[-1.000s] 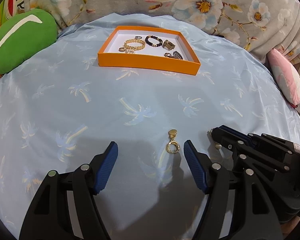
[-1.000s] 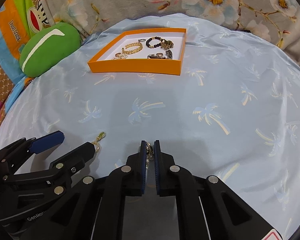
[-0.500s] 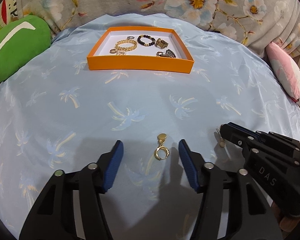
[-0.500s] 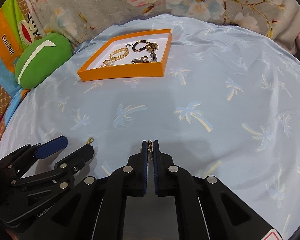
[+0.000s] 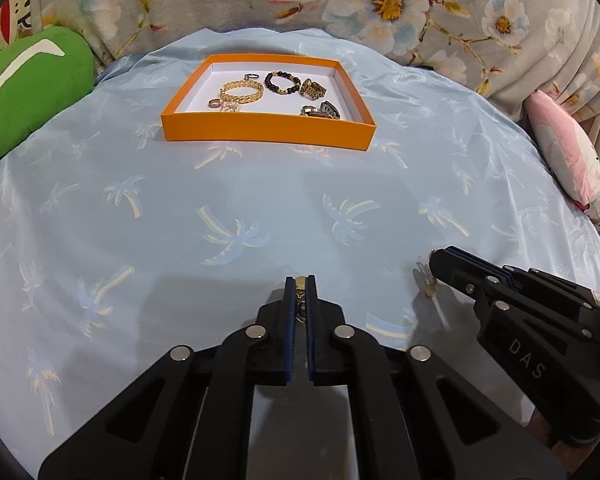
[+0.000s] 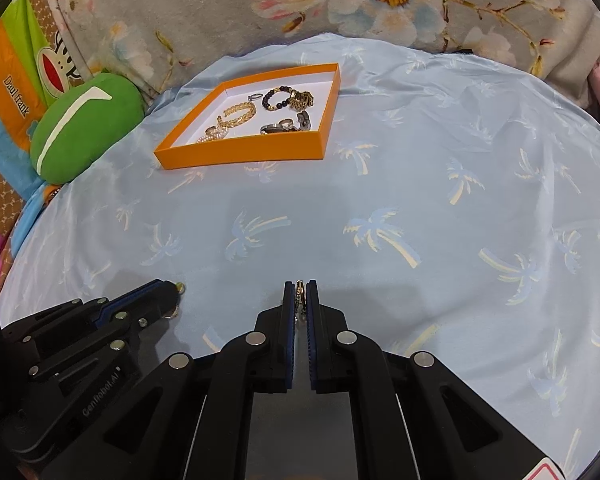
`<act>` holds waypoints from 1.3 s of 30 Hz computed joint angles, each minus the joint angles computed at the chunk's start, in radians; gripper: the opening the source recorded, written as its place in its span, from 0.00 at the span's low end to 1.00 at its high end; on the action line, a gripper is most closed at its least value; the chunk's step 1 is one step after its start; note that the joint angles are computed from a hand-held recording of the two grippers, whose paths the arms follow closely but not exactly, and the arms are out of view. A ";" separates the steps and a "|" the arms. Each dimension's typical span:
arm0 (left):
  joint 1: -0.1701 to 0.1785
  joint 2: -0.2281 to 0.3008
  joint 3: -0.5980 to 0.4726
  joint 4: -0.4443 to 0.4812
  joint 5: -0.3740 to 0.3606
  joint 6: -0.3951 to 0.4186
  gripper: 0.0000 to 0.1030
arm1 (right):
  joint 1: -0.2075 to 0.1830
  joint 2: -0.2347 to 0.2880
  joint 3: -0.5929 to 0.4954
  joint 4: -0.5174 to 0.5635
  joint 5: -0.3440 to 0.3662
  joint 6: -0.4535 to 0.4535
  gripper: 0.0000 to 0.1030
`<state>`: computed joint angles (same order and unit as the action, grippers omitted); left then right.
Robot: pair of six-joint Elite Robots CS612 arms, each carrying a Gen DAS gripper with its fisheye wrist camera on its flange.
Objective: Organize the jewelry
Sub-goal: 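Carry both drop earrings with both tools over the orange box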
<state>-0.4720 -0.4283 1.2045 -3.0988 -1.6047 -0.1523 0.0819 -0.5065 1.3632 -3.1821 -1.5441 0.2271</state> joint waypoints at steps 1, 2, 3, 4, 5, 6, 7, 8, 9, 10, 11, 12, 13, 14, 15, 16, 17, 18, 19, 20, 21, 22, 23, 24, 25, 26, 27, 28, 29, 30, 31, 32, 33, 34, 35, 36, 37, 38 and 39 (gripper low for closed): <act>0.002 -0.001 0.001 0.001 -0.006 -0.003 0.02 | 0.000 -0.001 0.002 -0.005 0.001 0.001 0.04; 0.003 -0.002 0.001 0.004 -0.011 -0.006 0.02 | 0.000 -0.002 0.004 -0.013 0.001 0.001 0.04; 0.004 -0.003 0.001 0.003 -0.016 -0.009 0.02 | 0.000 -0.004 0.007 -0.019 0.001 0.002 0.04; 0.006 -0.005 0.003 0.000 -0.023 -0.012 0.01 | 0.000 -0.005 0.007 -0.024 0.000 0.003 0.04; 0.007 -0.007 0.007 -0.008 -0.027 -0.015 0.00 | 0.000 -0.006 0.009 -0.029 -0.001 0.003 0.04; 0.008 -0.009 0.010 -0.016 -0.027 -0.018 0.00 | 0.000 -0.007 0.010 -0.032 -0.002 0.003 0.04; 0.009 -0.012 0.013 -0.023 -0.030 -0.021 0.00 | 0.000 -0.008 0.011 -0.037 -0.003 0.004 0.04; 0.011 -0.015 0.017 -0.031 -0.034 -0.026 0.00 | 0.000 -0.009 0.013 -0.040 -0.002 0.005 0.04; 0.012 -0.018 0.020 -0.038 -0.035 -0.030 0.00 | 0.000 -0.010 0.013 -0.043 -0.003 0.005 0.04; 0.014 -0.020 0.023 -0.045 -0.036 -0.033 0.00 | 0.000 -0.011 0.015 -0.047 -0.005 0.004 0.04; 0.016 -0.023 0.027 -0.055 -0.035 -0.037 0.00 | 0.001 -0.011 0.016 -0.050 -0.006 0.004 0.04; 0.017 -0.026 0.032 -0.062 -0.033 -0.040 0.00 | 0.001 -0.011 0.015 -0.050 -0.005 0.004 0.04; 0.019 -0.029 0.036 -0.070 -0.031 -0.044 0.00 | 0.001 -0.012 0.015 -0.050 -0.004 0.004 0.04; 0.020 -0.032 0.039 -0.074 -0.030 -0.047 0.00 | 0.001 -0.012 0.015 -0.050 -0.006 0.004 0.04; 0.022 -0.034 0.041 -0.076 -0.030 -0.051 0.00 | 0.001 -0.012 0.015 -0.052 -0.006 0.004 0.04; 0.025 -0.036 0.042 -0.076 -0.032 -0.053 0.00 | 0.002 -0.013 0.016 -0.054 -0.008 0.003 0.04; 0.027 -0.039 0.042 -0.073 -0.032 -0.055 0.00 | 0.002 -0.015 0.015 -0.055 -0.007 0.002 0.04; 0.030 -0.040 0.040 -0.072 -0.032 -0.055 0.00 | 0.001 -0.017 0.014 -0.054 0.000 0.000 0.04; 0.031 -0.041 0.037 -0.070 -0.030 -0.052 0.00 | -0.001 -0.018 0.010 -0.051 0.009 -0.003 0.04; 0.033 -0.042 0.030 -0.066 -0.023 -0.048 0.00 | -0.001 -0.020 0.003 -0.047 0.011 -0.013 0.04; 0.035 -0.041 0.020 -0.059 -0.018 -0.042 0.00 | 0.000 -0.020 -0.006 -0.045 0.004 -0.023 0.04; 0.037 -0.039 0.009 -0.054 -0.014 -0.038 0.00 | 0.000 -0.019 -0.019 -0.044 -0.001 -0.036 0.04; 0.041 -0.035 -0.011 -0.045 -0.014 -0.034 0.00 | -0.001 -0.017 -0.035 -0.043 0.004 -0.045 0.04; 0.043 -0.031 -0.028 -0.038 -0.014 -0.032 0.00 | -0.002 -0.014 -0.051 -0.040 0.014 -0.050 0.04; 0.046 -0.024 -0.050 -0.029 -0.015 -0.033 0.00 | -0.004 -0.010 -0.073 -0.036 0.019 -0.056 0.04; 0.049 -0.015 -0.078 -0.018 -0.016 -0.030 0.00 | -0.003 -0.003 -0.096 -0.030 0.020 -0.063 0.04; 0.050 -0.007 -0.102 -0.011 -0.009 -0.028 0.00 | -0.003 0.006 -0.127 -0.023 0.022 -0.072 0.04; 0.051 0.004 -0.130 -0.003 0.000 -0.023 0.00 | -0.003 0.017 -0.157 -0.010 0.024 -0.077 0.04; 0.053 0.018 -0.168 0.014 0.008 -0.021 0.00 | -0.004 0.028 -0.189 0.007 0.029 -0.080 0.04; 0.055 0.032 -0.203 0.032 0.005 -0.024 0.00 | -0.005 0.041 -0.222 0.025 0.038 -0.079 0.04; 0.059 0.047 -0.242 0.054 -0.007 -0.024 0.00 | -0.006 0.058 -0.262 0.046 0.050 -0.078 0.04; 0.062 0.067 -0.290 0.079 -0.011 -0.030 0.00 | -0.007 0.076 -0.302 0.068 0.056 -0.079 0.04; 0.064 0.089 -0.339 0.104 -0.016 -0.028 0.00 | -0.008 0.090 -0.334 0.083 0.062 -0.077 0.04; 0.065 0.105 -0.376 0.121 -0.013 -0.029 0.00 | -0.010 0.112 -0.380 0.109 0.076 -0.072 0.04; 0.065 0.129 -0.427 0.147 -0.003 -0.032 0.00 | -0.011 0.129 -0.414 0.128 0.084 -0.068 0.04; 0.066 0.155 -0.483 0.177 -0.009 -0.029 0.00 | -0.013 0.148 -0.454 0.152 0.092 -0.062 0.04; 0.068 0.178 -0.531 0.205 -0.014 -0.032 0.00 | -0.014 0.170 -0.499 0.179 0.099 -0.056 0.04; 0.069 0.208 -0.594 0.244 -0.016 -0.037 0.00 | -0.016 0.190 -0.536 0.200 0.105 -0.049 0.04; 0.071 0.236 -0.651 0.278 -0.024 -0.036 0.00 | -0.017 0.209 -0.572 0.222 0.111 -0.043 0.04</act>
<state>-0.4010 -0.1923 0.5539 -2.8204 -1.6287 -0.1880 0.0650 -0.2979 0.7912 -2.9604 -1.4326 0.1841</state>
